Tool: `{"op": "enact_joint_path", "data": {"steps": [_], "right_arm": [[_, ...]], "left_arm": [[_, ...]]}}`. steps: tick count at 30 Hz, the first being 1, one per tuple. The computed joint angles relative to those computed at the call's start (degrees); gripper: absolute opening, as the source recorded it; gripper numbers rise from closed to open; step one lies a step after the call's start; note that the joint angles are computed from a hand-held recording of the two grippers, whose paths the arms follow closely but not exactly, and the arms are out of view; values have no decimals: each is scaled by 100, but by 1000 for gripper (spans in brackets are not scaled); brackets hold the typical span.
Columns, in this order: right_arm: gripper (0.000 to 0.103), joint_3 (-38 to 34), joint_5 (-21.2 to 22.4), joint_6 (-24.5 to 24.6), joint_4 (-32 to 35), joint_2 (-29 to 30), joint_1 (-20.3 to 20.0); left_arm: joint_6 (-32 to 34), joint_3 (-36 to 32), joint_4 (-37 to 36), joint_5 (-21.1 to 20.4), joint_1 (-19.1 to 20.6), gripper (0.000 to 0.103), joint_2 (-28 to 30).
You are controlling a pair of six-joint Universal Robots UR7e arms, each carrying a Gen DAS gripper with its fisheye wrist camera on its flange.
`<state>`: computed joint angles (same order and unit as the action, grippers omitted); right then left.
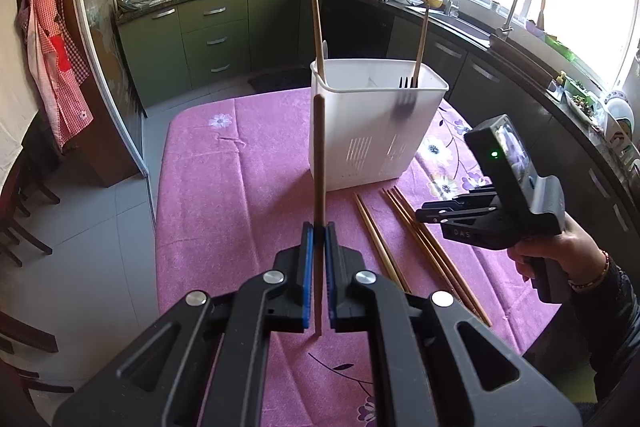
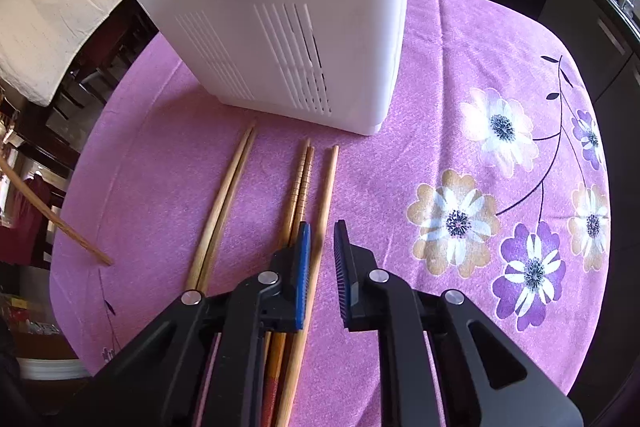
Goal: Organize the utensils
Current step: 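Carry the chopstick toward the caddy with the left gripper while the right gripper grasps and lifts a chopstick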
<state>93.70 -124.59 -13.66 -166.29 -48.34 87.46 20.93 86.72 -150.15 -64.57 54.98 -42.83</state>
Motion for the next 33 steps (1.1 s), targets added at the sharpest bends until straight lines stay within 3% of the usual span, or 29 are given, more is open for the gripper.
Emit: {"op": "enact_joint_path", "data": {"steps": [8,12,26,33], "right_arm": [[8,-164,-391,-86,-122,320,133],[6,-131,-314,-86,-242,338,150],[6,1781,494,-698,-2474,-1147,642],[6,2453,403,-932,-3187,-1586,827]], "left_arm": [[158,150,-106,-17,-15,6,-98],[153,151,-112,2,-18,6,-99],[159,142,-116,41,-11,6,-113],[188,198,-134,13,-12,6,-151]]}}
